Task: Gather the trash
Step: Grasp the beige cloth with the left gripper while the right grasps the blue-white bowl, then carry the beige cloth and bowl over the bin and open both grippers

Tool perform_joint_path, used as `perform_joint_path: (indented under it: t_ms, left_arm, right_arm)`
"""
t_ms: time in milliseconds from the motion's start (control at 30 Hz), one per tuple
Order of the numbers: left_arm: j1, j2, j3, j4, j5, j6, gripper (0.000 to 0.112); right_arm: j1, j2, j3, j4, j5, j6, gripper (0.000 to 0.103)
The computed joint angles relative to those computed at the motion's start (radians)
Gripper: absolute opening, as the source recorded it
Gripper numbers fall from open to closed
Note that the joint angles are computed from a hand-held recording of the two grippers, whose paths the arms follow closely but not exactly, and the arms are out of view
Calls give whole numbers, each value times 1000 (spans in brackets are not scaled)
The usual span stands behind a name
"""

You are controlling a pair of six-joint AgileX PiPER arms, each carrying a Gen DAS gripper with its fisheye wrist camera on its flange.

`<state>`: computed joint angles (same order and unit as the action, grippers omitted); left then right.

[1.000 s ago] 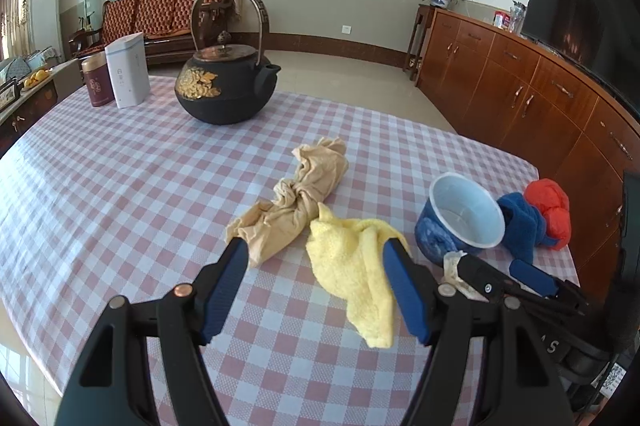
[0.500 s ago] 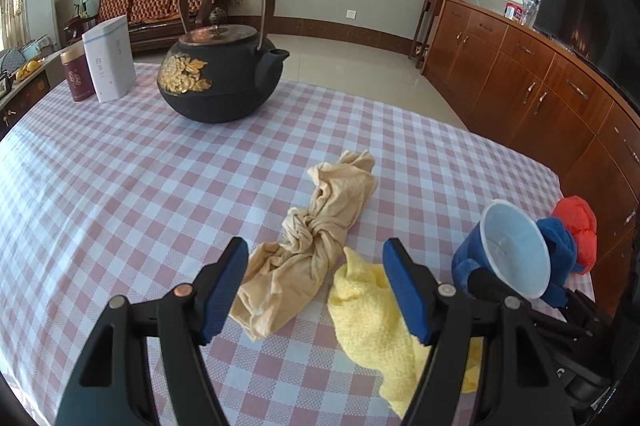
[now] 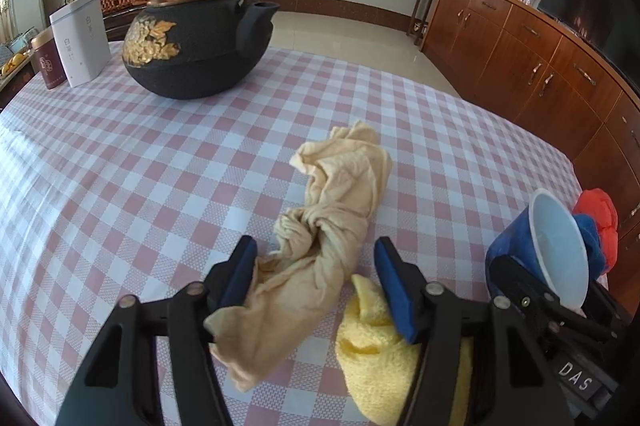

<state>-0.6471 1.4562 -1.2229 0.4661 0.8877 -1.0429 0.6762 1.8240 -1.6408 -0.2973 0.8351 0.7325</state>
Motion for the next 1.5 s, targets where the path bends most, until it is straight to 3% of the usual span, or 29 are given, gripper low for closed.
perform_joint_path:
  t_ms: [167,267,967,1267,1500]
  left_arm:
    - [-8,-16,16,26,-10,-18,39]
    - [-12,-33,26,36,-17,-33,35]
    - [-227,-203,38,270,112,-232,35]
    - [-390,-241,16,331,209,-306,35]
    - [-555,-192,-38,376,284,-382,35]
  right_arm:
    - [8,1,2,-19,-14,6,79]
    - [13,-7,6,-22,-15,4,78]
    - [45,-226,157,-69,3,58,78]
    - [77,-384,265,-103,29,99,78]
    - [111,-535,371,-136,82,137,77]
